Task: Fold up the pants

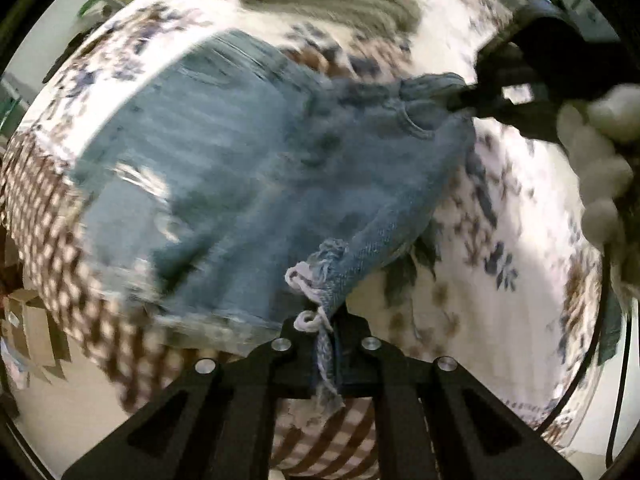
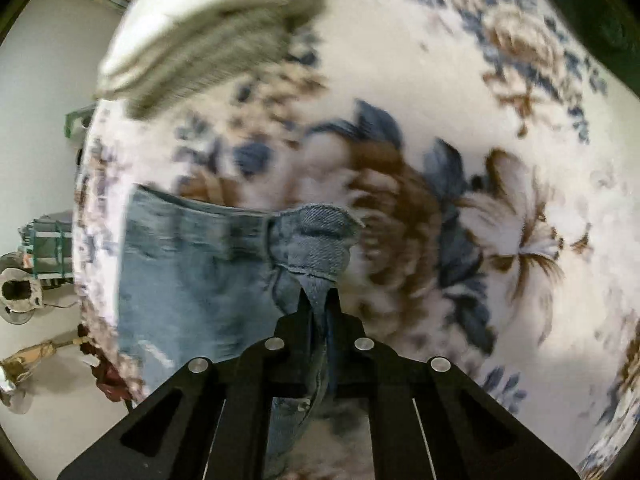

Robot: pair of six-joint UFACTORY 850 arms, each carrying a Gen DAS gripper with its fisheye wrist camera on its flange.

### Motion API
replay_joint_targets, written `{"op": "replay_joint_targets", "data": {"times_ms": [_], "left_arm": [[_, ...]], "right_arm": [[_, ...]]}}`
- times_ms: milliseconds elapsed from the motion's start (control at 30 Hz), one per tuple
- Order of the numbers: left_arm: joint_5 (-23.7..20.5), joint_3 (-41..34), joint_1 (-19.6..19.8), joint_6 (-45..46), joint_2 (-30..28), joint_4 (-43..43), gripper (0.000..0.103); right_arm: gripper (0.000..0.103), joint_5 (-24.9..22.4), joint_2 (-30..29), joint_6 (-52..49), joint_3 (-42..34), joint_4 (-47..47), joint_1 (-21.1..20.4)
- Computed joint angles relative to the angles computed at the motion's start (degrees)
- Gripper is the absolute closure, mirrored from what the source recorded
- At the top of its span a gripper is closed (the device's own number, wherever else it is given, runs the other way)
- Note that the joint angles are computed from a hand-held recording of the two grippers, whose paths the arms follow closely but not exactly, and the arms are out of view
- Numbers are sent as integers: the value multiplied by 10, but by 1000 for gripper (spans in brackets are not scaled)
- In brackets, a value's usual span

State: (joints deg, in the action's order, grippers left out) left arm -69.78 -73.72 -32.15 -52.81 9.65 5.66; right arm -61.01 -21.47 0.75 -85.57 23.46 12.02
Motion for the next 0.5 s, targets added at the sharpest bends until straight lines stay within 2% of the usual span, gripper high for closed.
{"op": "replay_joint_targets", "data": {"times_ms": [133, 200, 300, 400, 500], "left_arm": [[23, 32, 45, 19, 43, -4, 100], [28, 36, 103, 59, 59, -10, 100], [35, 50, 170, 93, 73, -26, 100], [40, 71, 261, 151, 80, -53, 100], [60, 109, 326, 184, 84, -53, 99]], "right_arm": [[98, -29, -3, 65, -72, -8, 45], [98, -44, -20, 89, -119, -10, 69], [98, -76, -80, 126, -225, -30, 119], [98, -111, -158, 160, -336, -54, 164], [98, -162, -261, 184, -475, -81, 206]]}}
